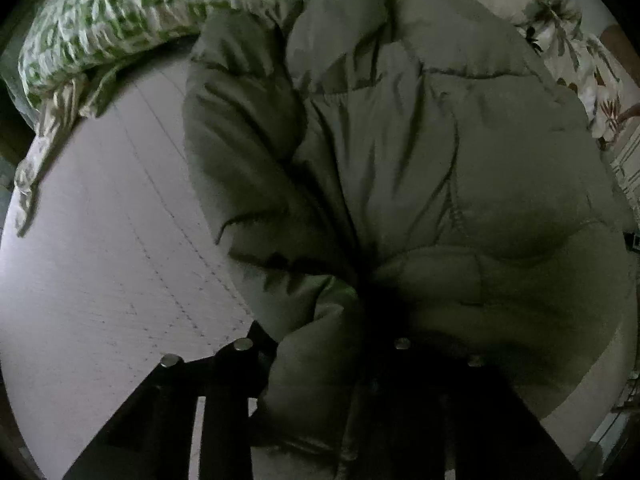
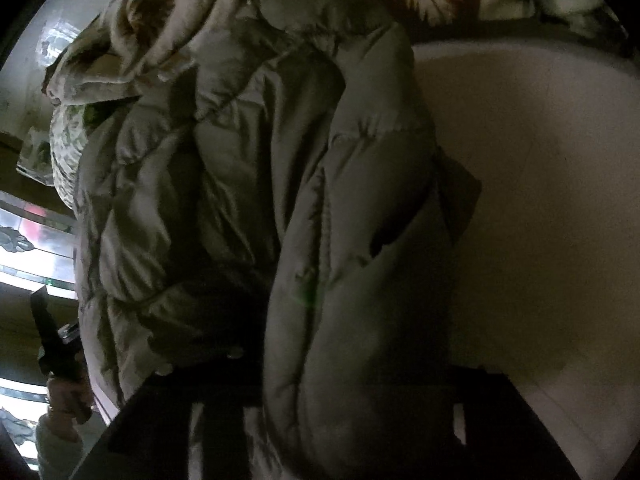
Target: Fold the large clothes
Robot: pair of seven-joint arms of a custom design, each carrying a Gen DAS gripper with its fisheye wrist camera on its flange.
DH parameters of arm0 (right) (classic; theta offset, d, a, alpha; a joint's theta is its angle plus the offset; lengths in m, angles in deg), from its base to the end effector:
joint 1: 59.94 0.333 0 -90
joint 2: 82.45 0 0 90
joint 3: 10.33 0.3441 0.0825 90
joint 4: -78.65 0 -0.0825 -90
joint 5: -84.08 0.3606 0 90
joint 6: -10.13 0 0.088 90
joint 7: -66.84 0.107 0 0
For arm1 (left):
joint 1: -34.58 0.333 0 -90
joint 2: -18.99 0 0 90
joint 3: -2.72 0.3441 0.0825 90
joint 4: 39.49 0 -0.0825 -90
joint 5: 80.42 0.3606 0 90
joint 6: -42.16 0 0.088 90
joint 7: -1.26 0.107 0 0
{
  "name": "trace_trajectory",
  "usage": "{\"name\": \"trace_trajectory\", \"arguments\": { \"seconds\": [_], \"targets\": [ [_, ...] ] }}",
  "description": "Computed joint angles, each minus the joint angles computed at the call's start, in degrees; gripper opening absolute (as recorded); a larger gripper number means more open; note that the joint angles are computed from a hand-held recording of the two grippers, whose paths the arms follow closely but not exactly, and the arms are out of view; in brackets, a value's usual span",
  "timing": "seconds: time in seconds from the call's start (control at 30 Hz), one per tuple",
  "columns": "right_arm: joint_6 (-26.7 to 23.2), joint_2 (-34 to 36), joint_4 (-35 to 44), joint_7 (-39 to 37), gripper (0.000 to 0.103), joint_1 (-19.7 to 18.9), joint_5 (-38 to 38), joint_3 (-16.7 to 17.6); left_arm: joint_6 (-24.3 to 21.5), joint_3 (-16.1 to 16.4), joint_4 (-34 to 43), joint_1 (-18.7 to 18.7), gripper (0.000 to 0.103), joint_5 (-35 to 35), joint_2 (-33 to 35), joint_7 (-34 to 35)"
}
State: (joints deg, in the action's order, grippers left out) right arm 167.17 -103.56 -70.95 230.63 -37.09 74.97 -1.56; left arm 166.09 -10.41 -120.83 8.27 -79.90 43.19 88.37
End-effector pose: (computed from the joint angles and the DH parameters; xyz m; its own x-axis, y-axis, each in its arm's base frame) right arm 0.3488 0.2259 0.4694 -0.4689 -0.7930 -0.3890 -0.7504 0.5899 -0.2980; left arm 0.5617 -0.4202 0.5282 -0.5807 -0.8079 0.1006 -0.7879 0.5266 -0.3192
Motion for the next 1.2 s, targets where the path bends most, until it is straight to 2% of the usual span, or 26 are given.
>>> {"name": "trace_trajectory", "arguments": {
  "seconds": [0.13,0.23,0.27,0.3,0.6,0.73,0.97,1.1,1.2],
  "targets": [
    [-4.54,-1.34,2.90,4.86,0.032,-0.71,-2.83,3.62,1.34,-0.24,-2.09,0.07,0.028,-0.38,-2.50,-0.70],
    [-6.45,-5.20,1.56,5.76,0.031,0.10,-3.53,3.65,2.03,-0.55,-3.99,0.47,0.027,-0.68,-4.58,-0.48],
    [-8.00,-7.76,0.25,6.09,0.030,1.48,-3.99,2.73,2.64,-0.66,-4.98,0.76,0.027,-1.02,-5.37,-0.31],
    [-8.96,-8.32,0.80,5.74,0.030,0.95,-3.50,3.81,2.58,-0.77,-5.01,0.90,0.027,-1.31,-5.67,-0.43],
    [-18.66,-17.95,1.23,5.92,0.029,3.69,-3.50,4.54,3.26,-1.57,-7.57,2.08,0.025,-2.35,-10.91,1.23],
    [-21.64,-20.54,1.99,5.61,0.029,3.89,-3.34,5.86,3.16,-1.96,-8.90,2.43,0.025,-2.61,-13.57,1.45],
    [-26.55,-18.69,8.47,7.45,0.029,3.56,-5.49,9.48,4.06,-2.74,-12.58,3.21,0.020,-3.53,-19.09,2.51],
    [-29.33,-18.71,10.73,9.02,0.029,4.88,-6.14,11.36,4.66,-3.32,-15.80,3.69,0.017,-5.18,-22.93,4.16],
    [-28.92,-17.52,11.03,11.24,0.029,5.80,-6.46,12.76,5.08,-3.76,-20.39,3.99,0.017,-4.97,-25.99,4.99]
  ]
}}
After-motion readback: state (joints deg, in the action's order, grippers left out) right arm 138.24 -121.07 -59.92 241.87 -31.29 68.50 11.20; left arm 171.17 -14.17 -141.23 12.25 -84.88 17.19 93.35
